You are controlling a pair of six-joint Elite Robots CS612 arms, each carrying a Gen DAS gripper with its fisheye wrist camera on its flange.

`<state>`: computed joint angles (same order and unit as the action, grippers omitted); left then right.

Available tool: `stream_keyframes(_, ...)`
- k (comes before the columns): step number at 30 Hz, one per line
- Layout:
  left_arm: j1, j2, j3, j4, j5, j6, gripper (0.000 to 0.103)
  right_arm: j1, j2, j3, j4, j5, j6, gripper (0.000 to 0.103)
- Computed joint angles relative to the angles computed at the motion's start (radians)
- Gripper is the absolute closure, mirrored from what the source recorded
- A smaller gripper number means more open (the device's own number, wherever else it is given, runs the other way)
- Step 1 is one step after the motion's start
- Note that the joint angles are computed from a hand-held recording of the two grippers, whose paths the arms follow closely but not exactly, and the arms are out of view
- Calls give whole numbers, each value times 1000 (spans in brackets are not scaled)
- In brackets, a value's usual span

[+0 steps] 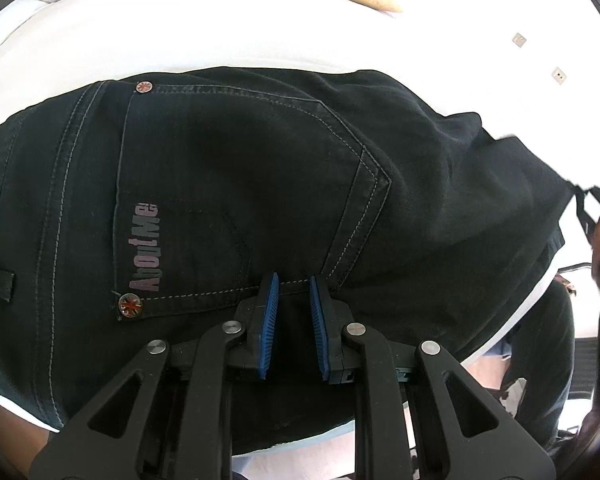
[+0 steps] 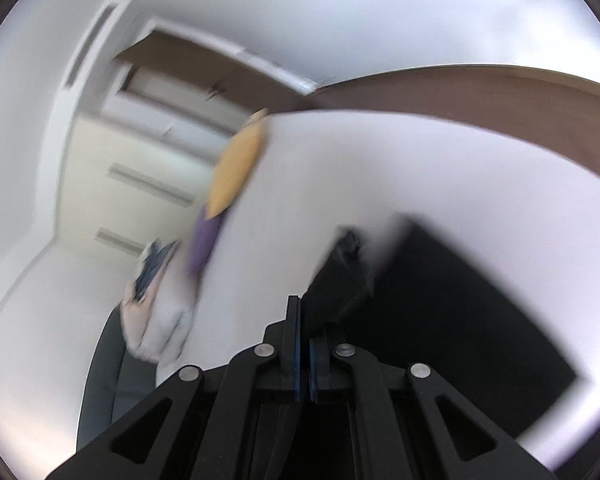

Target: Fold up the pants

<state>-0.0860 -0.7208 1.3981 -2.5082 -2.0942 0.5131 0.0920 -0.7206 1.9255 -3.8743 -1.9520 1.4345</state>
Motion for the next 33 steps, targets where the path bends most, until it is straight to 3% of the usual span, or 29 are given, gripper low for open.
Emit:
stream_keyframes(5,-5,-5,3,-3,19,-11,87,22,58,31,-57,22,150,95)
stream_keyframes(7,-10,-12,10,-10,36,-14,87,20,77,22,-101,22,161,87)
stream_keyframes(9,-13,-16,16,-19,45,-22,86,16,95,8,-163,20,151,65)
stream_keyframes(12,-17,-22,25,-33,56,-42,86,9,96,-7,-166,1,133,60)
stream_keyframes(13,-19,-25,29,-39,63,-49,86,3,100,-12,-173,10,132,60)
stream_keyframes(14,-20,-25,32,-44,67,-51,86,-6,101,-15,-171,27,132,70)
stream_keyframes(15,-21,-27,35,-50,72,-55,86,-13,97,-17,-148,46,129,96)
stream_keyframes(19,-21,-31,43,-62,76,-69,86,-14,77,4,-90,35,132,97)
stream_keyframes(25,-23,-39,46,-53,80,-55,86,7,60,40,-71,-16,132,97)
stream_keyframes(33,-18,-36,43,-50,65,-32,86,13,49,61,-50,-22,145,97)
